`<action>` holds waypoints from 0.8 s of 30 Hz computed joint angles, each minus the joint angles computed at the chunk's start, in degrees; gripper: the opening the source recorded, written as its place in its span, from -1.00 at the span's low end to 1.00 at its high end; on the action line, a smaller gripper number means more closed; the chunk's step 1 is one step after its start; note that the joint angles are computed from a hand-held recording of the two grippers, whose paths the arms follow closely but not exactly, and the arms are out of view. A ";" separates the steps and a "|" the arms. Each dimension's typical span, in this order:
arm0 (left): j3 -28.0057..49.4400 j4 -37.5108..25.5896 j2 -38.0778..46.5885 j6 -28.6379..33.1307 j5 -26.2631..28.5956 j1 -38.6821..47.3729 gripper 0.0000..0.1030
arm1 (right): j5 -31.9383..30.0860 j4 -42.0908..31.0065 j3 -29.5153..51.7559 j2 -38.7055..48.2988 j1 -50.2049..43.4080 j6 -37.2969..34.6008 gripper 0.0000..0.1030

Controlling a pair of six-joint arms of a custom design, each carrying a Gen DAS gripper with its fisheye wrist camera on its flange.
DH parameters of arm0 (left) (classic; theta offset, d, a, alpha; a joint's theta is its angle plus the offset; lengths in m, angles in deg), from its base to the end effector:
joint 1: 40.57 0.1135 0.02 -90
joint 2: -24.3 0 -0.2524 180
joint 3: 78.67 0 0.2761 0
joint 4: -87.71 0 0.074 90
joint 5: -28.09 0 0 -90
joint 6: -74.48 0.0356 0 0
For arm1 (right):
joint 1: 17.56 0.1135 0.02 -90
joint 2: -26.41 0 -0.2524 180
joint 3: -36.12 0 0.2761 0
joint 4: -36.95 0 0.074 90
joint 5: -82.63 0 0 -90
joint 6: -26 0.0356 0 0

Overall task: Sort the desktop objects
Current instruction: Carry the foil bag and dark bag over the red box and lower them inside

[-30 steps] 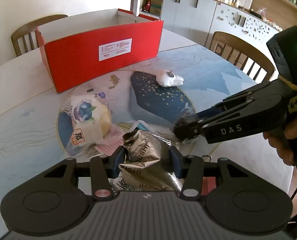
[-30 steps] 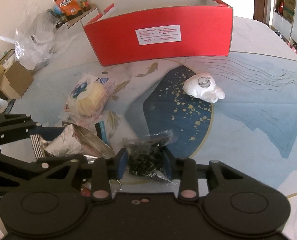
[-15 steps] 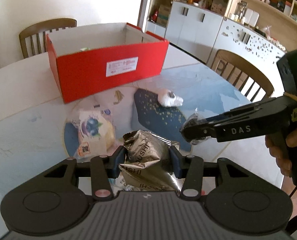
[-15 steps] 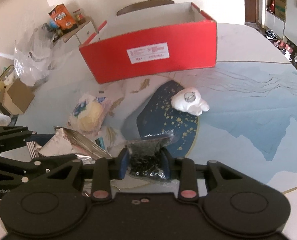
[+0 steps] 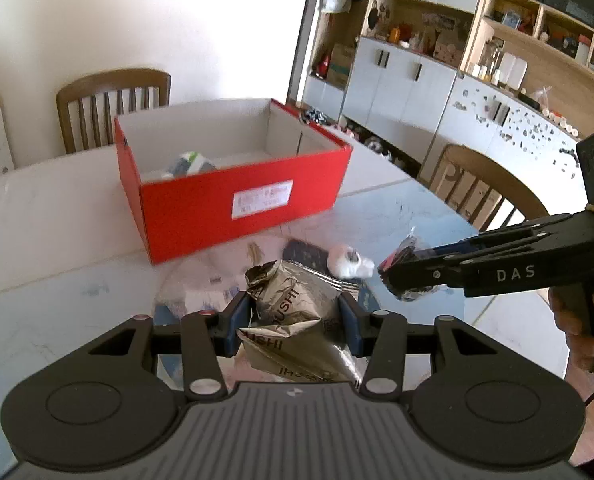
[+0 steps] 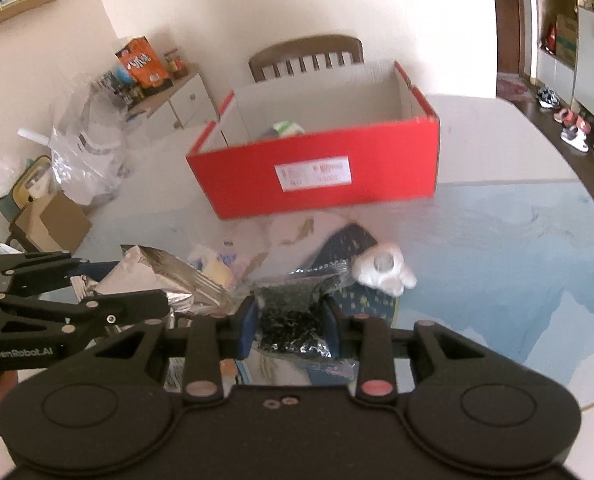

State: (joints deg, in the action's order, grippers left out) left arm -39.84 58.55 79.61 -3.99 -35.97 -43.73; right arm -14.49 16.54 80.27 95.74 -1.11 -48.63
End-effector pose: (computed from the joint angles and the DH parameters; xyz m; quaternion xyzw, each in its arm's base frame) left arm 0.2140 -0.0274 0.1669 0.1994 0.8841 -0.1804 0.3821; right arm 0.2455 0.0771 0.1541 -0.0322 0.9238 0.1587 0.3470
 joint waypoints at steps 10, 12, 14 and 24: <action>6.96 1.26 3.38 -0.85 0.36 1.00 -0.09 | -2.91 -3.46 9.35 1.66 -3.83 -5.41 -0.34; 8.82 1.62 4.91 -1.36 0.39 1.22 -0.09 | -3.60 -3.74 11.53 3.00 -4.63 -6.46 -0.34; 10.53 2.19 6.33 -1.46 -0.10 1.21 -0.09 | -3.53 -3.82 13.83 4.68 -5.17 -7.81 -0.34; 18.74 5.86 15.57 -2.33 -2.43 0.81 -0.09 | -5.88 -4.98 24.35 14.41 -7.83 -11.69 -0.34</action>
